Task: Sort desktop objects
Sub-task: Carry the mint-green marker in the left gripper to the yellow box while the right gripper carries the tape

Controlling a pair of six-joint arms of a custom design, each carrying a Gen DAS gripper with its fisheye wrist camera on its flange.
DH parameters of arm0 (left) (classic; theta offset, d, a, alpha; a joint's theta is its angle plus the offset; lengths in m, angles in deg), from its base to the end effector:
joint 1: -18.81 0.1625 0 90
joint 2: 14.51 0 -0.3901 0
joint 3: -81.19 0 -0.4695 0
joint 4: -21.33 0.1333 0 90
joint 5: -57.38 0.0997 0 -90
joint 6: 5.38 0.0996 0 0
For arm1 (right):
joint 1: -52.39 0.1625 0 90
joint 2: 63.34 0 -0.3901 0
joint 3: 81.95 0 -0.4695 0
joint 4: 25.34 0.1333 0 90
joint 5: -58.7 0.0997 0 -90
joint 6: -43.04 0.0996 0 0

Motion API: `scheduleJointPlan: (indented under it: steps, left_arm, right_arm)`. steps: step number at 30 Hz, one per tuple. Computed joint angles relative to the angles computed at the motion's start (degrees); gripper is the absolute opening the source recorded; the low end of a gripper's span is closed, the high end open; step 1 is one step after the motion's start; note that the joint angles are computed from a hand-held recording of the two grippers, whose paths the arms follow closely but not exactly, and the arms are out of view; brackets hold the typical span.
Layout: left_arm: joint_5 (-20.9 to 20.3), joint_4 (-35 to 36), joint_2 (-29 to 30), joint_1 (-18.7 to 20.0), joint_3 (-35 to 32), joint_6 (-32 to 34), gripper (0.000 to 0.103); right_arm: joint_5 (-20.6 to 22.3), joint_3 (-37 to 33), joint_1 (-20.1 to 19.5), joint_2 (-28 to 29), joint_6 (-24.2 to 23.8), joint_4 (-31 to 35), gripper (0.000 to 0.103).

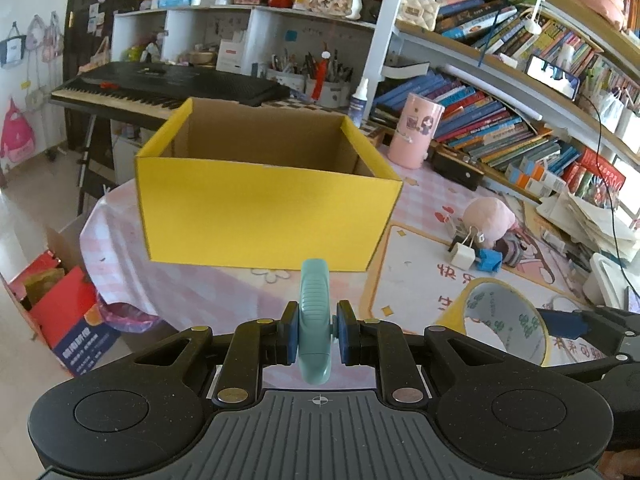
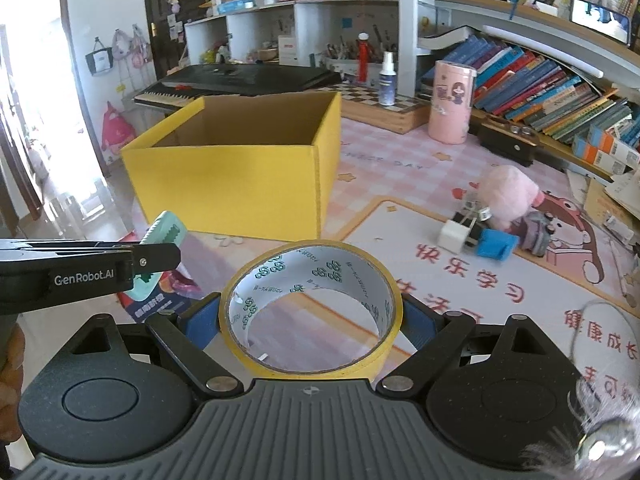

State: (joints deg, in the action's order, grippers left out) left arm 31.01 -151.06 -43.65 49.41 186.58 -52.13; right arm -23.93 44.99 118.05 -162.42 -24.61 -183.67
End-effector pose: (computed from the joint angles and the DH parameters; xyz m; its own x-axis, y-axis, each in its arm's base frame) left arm -0.3654 -0.4747 -0.1369 -0.8348 -0.1401 -0.5325 0.3616 0.5897 -0.7221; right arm -0.0703 -0.5098 0.3179 -0.6466 -0.5145 0.5632 -0.7482 0.5715 -0.3371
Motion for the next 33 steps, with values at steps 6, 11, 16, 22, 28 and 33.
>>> scheduleJointPlan:
  steps: [6,11,16,22,28,33]
  left_arm:
    - [0.4,-0.1,-2.7,-0.3,4.1,-2.5,0.017]
    - [0.8,0.5,-4.6,-0.8,6.9,-4.3,0.017]
    - [1.4,1.8,-6.4,-1.2,9.2,-6.5,0.017]
    - [2.1,3.1,-8.3,-1.5,11.5,-8.8,0.017]
    - [3.0,4.7,-10.0,-1.9,13.5,-11.4,0.017]
    - [3.7,5.7,-11.0,-2.0,14.3,-13.4,0.017]
  right_arm:
    - [-1.1,2.7,0.9,-1.1,-0.2,-0.4,0.091]
    - [-1.8,4.4,1.6,-1.7,-0.2,-0.4,0.091]
    - [-2.2,5.7,2.3,-1.9,-0.1,-0.5,0.091]
    - [-2.6,6.5,3.4,-1.8,-0.2,-0.4,0.091]
    - [-3.0,6.7,4.5,-1.1,-0.4,-0.4,0.091]
    - [-3.5,6.8,5.4,-0.6,-0.6,-0.6,0.091]
